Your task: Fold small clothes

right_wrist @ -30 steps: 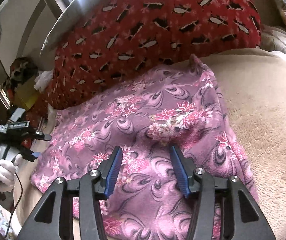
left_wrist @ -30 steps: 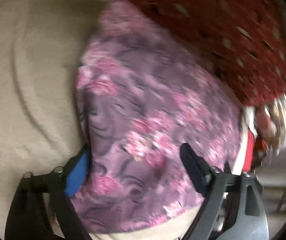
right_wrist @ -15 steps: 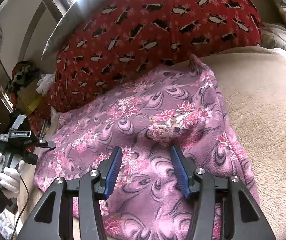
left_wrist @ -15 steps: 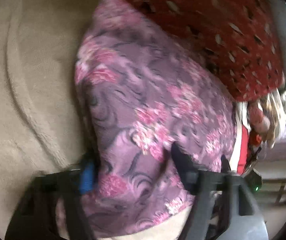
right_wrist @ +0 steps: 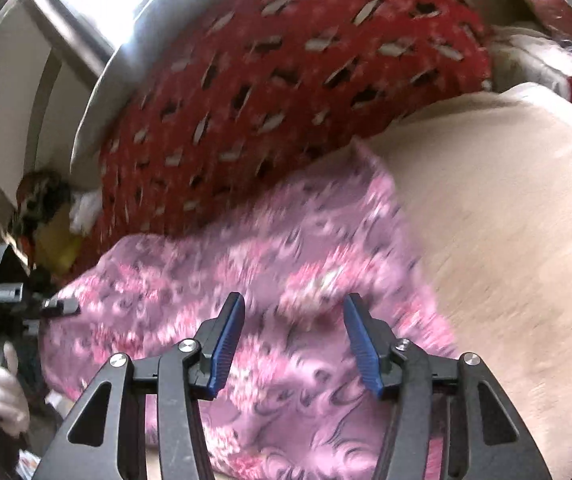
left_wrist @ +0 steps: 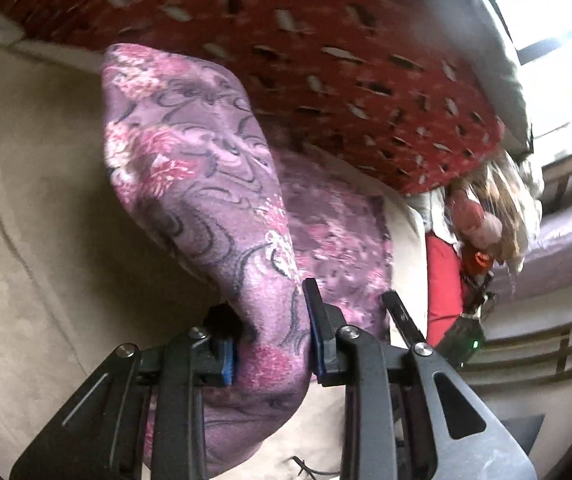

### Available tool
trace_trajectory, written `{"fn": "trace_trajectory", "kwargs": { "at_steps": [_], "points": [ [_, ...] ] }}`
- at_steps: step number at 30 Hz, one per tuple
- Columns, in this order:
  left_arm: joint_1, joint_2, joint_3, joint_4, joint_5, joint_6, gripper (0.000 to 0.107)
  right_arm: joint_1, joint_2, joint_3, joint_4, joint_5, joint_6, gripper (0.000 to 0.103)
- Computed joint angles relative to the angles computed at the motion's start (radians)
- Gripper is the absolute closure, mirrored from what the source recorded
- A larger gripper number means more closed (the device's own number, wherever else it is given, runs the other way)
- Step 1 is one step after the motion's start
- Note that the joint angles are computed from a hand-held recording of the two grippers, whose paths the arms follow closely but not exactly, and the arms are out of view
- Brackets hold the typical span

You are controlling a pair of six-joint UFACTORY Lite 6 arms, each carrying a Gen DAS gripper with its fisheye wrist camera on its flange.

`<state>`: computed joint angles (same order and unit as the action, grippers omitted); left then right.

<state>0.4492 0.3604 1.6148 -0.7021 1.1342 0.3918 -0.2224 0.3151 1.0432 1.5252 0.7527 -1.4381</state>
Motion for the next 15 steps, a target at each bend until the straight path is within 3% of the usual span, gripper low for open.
{"fn": "trace_trajectory", "kwargs": {
  "at_steps": [3,7,13,15],
  "points": [
    [-0.047,-0.02,0.009,0.011,-0.011,-0.042,0.082,0.014,0.012,0.062,-0.073,-0.06,0.048,0.049],
    [-0.1,-0.028,0.027,0.03,-0.024,-0.11,0.082,0.084,0.119,0.192,-0.297,-0.179,0.182,0.051],
    [-0.186,-0.005,0.09,0.061,-0.031,-0.21,0.082,0.05,0.083,0.053,-0.003,-0.165,-0.192,0.049],
    [-0.229,0.008,0.117,0.077,-0.037,-0.247,0.082,0.036,0.079,0.035,0.026,-0.143,-0.221,0.048]
  ]
}}
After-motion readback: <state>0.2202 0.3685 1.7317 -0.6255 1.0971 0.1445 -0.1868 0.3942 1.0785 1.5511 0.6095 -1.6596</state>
